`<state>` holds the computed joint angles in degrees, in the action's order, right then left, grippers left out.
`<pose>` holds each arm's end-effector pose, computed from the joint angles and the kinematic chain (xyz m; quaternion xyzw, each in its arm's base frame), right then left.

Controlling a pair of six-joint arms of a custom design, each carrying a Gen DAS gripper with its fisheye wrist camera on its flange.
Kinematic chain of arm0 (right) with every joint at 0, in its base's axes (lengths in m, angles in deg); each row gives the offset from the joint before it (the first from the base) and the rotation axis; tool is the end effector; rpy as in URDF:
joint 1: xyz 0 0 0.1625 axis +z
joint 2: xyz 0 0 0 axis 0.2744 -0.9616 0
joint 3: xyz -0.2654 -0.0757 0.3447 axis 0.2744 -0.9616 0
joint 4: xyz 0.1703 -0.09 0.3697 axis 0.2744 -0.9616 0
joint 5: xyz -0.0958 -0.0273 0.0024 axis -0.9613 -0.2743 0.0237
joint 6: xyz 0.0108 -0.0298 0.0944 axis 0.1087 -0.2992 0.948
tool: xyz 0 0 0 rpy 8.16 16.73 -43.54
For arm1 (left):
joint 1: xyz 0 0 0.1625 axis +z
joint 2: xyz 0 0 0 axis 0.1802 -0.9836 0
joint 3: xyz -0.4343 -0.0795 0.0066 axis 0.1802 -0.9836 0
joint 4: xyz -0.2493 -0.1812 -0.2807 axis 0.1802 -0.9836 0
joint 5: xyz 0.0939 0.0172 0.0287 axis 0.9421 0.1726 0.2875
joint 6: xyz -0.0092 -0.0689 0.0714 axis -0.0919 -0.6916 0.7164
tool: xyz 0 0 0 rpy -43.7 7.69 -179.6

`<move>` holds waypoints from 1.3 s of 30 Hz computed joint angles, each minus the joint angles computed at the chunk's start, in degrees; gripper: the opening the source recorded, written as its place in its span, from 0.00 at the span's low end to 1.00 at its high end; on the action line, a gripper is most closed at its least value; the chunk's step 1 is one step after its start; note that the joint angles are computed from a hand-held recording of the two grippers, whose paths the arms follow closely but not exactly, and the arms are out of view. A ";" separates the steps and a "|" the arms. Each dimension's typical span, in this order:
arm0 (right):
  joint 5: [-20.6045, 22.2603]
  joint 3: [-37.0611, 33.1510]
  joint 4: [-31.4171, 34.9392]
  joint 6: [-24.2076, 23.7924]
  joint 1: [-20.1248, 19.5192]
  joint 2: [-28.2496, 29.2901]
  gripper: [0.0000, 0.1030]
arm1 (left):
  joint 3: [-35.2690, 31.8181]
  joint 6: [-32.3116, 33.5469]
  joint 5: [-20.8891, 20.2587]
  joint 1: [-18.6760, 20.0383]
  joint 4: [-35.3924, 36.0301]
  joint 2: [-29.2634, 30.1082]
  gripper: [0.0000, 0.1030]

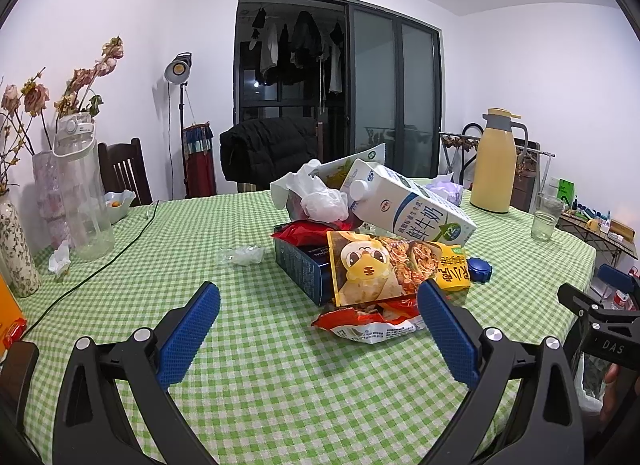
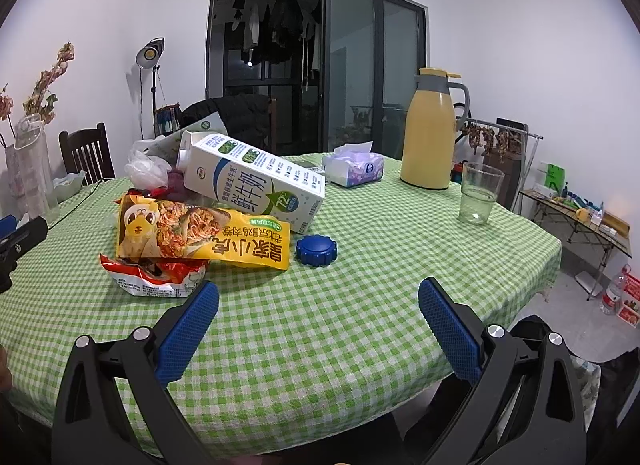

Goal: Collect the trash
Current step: 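Move both tools toward the yellow snack bag on the table, then grasp the yellow snack bag with the right tool while the left tool grasps the red wrapper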

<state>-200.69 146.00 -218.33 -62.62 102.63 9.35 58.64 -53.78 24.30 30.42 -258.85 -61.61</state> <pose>0.4067 -0.6002 0.2362 0.2550 -0.7764 0.4900 0.3035 -0.2888 -0.5455 0.3614 0.1800 0.7440 -0.5439 0.3438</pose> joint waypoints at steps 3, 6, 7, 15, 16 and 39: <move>-0.41 -0.32 -0.70 -1.31 0.08 0.32 0.94 | -0.02 -1.10 -0.29 0.10 0.98 -0.11 0.93; -0.70 -0.65 -0.45 -1.38 -0.07 0.57 0.94 | -0.02 -1.73 -0.25 0.26 2.21 -0.15 0.93; -0.83 -0.80 -0.41 -1.42 -0.08 0.71 0.94 | -0.07 -1.73 -0.32 0.34 2.35 -0.13 0.93; 2.58 -2.66 -0.97 -11.97 -1.62 2.84 0.94 | -1.47 -2.28 -0.59 1.89 4.52 0.79 0.93; 2.05 -3.69 1.90 -13.26 -1.92 3.20 0.94 | -1.89 -2.87 -0.50 2.36 5.61 0.97 0.93; 4.62 -35.32 37.77 -40.41 -4.43 17.69 0.93 | -8.61 -16.46 -3.18 8.14 25.14 0.88 0.93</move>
<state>-196.06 110.68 -180.56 -103.03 98.20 27.04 50.03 -70.24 21.12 38.56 -233.71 -60.73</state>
